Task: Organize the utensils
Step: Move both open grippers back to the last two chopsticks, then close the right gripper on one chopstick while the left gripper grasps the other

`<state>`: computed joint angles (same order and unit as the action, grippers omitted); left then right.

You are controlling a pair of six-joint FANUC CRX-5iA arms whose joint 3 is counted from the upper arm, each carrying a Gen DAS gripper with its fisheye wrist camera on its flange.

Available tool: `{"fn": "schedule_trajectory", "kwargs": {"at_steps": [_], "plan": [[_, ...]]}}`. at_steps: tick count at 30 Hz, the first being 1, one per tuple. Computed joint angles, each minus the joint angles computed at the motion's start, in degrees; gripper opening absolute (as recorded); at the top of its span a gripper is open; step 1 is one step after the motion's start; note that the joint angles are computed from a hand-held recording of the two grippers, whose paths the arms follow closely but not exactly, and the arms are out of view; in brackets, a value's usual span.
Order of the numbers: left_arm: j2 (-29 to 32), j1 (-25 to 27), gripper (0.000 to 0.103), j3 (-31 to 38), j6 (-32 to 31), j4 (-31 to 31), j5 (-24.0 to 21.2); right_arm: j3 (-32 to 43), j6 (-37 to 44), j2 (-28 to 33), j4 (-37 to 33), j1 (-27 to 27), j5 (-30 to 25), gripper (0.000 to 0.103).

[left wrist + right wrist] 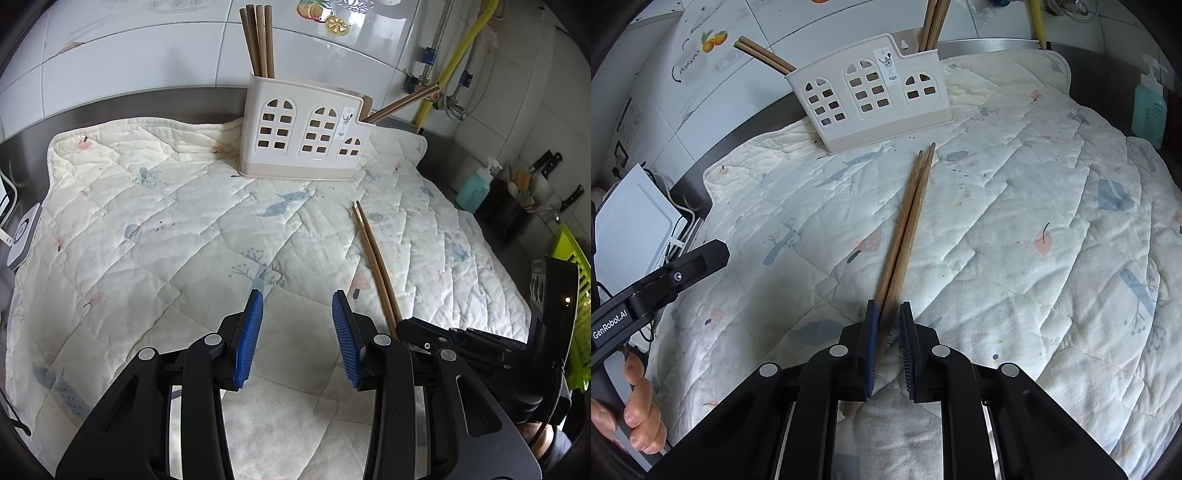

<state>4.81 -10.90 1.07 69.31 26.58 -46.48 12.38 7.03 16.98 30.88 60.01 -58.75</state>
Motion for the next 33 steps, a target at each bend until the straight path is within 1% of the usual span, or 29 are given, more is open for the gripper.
{"fn": "schedule_trajectory", "kwargs": {"at_steps": [2, 9, 12, 15, 23, 27, 33], "plan": [[0.2, -0.1, 0.04, 0.0, 0.1, -0.1, -0.1, 0.1, -0.3, 0.1, 0.0, -0.2, 0.3, 0.009], [0.3, -0.3, 0.04, 0.1, 0.5, -0.2, -0.2, 2.2, 0.1, 1.7, 0.6, -0.1, -1.7, 0.009], [0.1, -0.3, 0.04, -0.3, 0.3, 0.1, 0.0, 1.5, -1.8, 1.4, 1.6, 0.2, -2.4, 0.008], [-0.1, 0.0, 0.04, -0.3, 0.2, 0.0, 0.0, -1.2, -3.8, -0.4, 1.4, -0.1, -0.4, 0.007], [0.2, -0.2, 0.04, -0.6, -0.5, 0.8, -0.6, 1.9, 0.1, 2.0, 2.0, 0.4, -3.8, 0.008], [0.2, -0.8, 0.039, -0.9, -0.8, 1.2, -0.9, -0.2, 0.4, 0.6, 3.2, 0.8, -3.1, 0.007], [0.4, -2.7, 0.037, -1.2, -2.3, 1.5, -1.4, -4.5, -1.8, -2.7, 6.6, 2.3, -5.7, 0.007]]}}
